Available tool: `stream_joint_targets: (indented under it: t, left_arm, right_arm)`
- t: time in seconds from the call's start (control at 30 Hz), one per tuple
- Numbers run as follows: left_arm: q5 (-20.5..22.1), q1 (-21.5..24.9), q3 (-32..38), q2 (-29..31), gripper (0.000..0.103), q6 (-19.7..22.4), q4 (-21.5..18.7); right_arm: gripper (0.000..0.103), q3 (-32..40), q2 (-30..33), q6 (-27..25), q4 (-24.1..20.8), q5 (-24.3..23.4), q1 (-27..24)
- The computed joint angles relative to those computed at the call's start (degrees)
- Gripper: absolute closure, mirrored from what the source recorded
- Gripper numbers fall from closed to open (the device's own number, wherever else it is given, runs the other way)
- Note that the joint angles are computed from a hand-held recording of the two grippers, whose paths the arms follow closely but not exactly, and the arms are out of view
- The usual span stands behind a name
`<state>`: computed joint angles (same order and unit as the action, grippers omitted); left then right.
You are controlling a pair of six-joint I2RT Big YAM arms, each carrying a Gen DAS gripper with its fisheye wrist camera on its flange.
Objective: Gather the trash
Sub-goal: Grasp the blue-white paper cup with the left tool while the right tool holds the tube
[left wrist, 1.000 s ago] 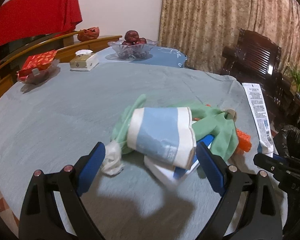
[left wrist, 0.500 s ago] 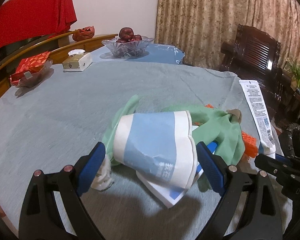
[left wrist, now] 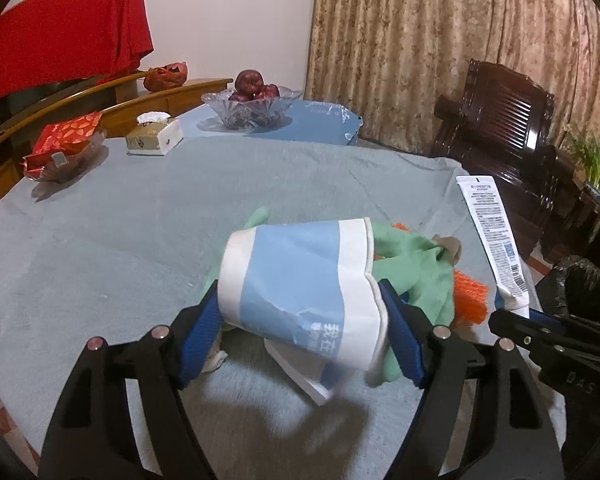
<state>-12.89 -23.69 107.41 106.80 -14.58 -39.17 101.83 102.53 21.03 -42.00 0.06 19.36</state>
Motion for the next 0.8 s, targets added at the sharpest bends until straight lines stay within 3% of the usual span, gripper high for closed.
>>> stream_joint_targets:
  t: [0.8]
  left_arm:
    - [-2.1,-1.38,-6.56,-8.3,0.03,-1.7,0.67]
  right_arm:
    - [0.075,-5.13,-6.5,-0.96,1.43,0.93,0.63]
